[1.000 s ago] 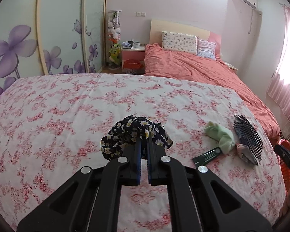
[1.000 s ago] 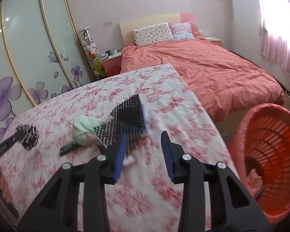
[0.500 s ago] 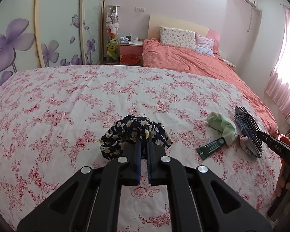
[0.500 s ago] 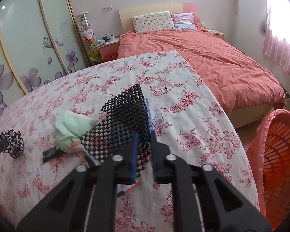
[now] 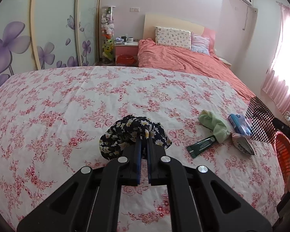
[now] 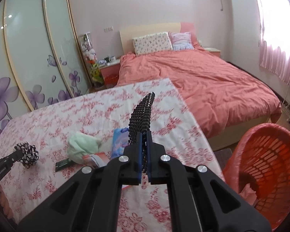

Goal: Collect trash
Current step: 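Carry the scrunchie and mesh pad over the orange basket and open both tools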

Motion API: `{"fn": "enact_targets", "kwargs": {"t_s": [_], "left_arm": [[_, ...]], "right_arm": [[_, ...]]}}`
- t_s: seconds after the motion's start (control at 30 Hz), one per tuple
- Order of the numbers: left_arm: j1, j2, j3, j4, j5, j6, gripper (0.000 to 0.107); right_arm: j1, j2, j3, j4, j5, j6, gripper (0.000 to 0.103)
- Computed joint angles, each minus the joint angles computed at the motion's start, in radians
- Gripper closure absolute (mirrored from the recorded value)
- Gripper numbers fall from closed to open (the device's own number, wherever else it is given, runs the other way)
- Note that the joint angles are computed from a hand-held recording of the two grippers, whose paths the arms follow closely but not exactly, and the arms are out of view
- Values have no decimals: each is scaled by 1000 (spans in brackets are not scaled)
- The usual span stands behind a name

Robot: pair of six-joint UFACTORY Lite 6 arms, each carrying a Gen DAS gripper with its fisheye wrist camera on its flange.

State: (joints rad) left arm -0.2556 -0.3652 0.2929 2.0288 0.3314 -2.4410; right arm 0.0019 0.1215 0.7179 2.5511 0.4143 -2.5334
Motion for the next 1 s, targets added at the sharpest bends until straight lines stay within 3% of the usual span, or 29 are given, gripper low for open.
{"fn": "enact_targets", "kwargs": {"t_s": [0.47,1.0], "left_arm": [[-242,-1,65,-289,103,205,103],[-574,274,331,-293,183,123,103]], "right_arm": [[-196,-269,-193,-217,52,119,98],[-591,-430,-312,-558,187,292,98]]}}
